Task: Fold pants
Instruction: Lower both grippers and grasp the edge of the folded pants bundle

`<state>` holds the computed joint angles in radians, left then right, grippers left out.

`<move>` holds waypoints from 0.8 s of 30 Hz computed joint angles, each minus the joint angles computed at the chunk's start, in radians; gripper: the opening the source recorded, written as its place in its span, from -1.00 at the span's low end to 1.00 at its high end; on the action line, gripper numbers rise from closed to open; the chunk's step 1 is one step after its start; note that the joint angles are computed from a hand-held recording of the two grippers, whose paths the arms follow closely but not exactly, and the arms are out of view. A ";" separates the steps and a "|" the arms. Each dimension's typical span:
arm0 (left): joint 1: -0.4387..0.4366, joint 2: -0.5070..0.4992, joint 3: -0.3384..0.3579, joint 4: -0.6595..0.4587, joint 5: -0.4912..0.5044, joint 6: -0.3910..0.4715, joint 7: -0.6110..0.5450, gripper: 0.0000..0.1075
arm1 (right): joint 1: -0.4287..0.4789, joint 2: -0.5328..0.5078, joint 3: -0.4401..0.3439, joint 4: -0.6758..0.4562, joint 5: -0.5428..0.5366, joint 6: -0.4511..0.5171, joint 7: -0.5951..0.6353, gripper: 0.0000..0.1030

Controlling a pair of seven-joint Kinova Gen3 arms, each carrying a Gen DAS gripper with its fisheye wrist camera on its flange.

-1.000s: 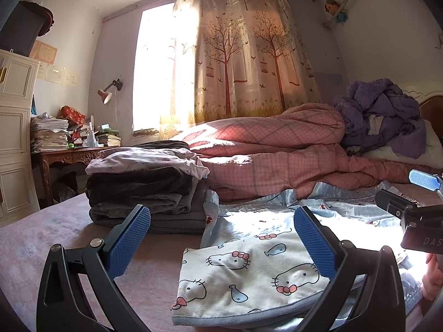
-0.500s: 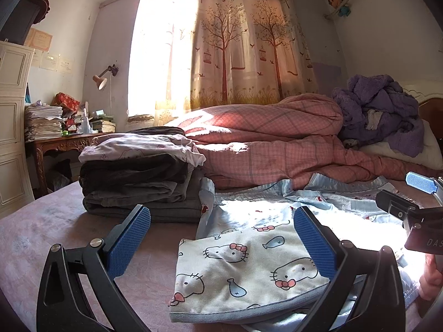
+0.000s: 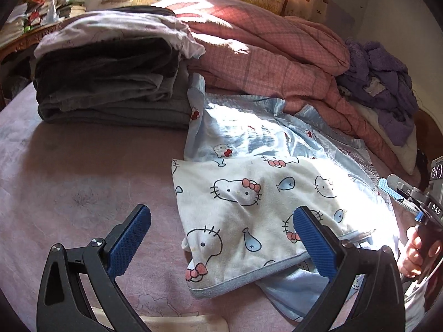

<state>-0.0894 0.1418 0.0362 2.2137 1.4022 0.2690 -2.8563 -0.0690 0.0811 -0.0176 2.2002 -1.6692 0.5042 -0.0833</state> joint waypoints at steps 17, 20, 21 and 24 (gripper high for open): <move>-0.108 -0.068 0.028 0.011 -0.313 0.188 0.374 -0.13 | 0.307 0.151 -0.210 -0.085 0.278 0.286 -0.395 -0.28; -0.037 -0.084 -0.005 0.009 -0.394 0.189 0.492 -0.13 | 0.355 0.196 -0.276 -0.090 0.312 0.384 -0.457 -0.07; -0.011 -0.079 -0.024 0.002 -0.420 0.194 0.533 -0.13 | 0.334 0.204 -0.273 -0.099 0.335 0.388 -0.498 0.25; -0.021 -0.055 -0.017 -0.022 -0.480 0.239 0.649 -0.20 | 0.205 0.184 -0.210 -0.097 0.349 0.325 -0.572 0.36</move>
